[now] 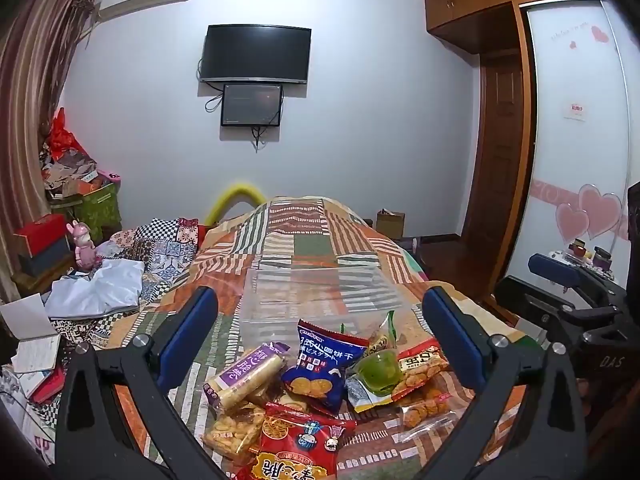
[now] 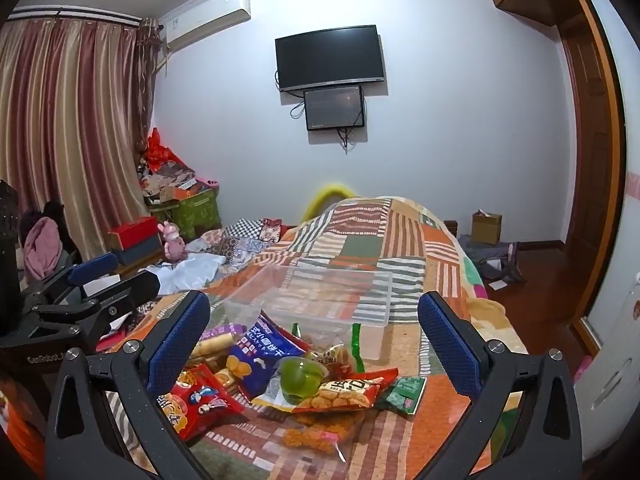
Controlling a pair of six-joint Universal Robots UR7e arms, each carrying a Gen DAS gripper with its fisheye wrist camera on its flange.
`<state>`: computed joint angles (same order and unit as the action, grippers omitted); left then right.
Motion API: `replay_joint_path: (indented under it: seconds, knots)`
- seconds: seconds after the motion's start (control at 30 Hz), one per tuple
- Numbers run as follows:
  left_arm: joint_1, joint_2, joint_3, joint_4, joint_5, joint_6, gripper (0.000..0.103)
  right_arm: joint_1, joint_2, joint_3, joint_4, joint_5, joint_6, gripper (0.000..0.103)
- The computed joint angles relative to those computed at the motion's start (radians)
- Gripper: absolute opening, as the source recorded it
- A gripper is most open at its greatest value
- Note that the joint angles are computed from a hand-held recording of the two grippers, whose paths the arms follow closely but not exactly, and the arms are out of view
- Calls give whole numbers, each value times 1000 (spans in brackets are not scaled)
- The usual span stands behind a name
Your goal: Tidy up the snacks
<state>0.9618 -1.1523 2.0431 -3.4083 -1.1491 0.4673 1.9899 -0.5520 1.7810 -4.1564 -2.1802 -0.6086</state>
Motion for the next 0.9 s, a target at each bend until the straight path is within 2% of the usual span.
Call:
replay_joint_path:
  seconds: [0.9]
  knots:
    - [1,-1,0,4,1,1,103,4,-7,6,-2,5,12,103]
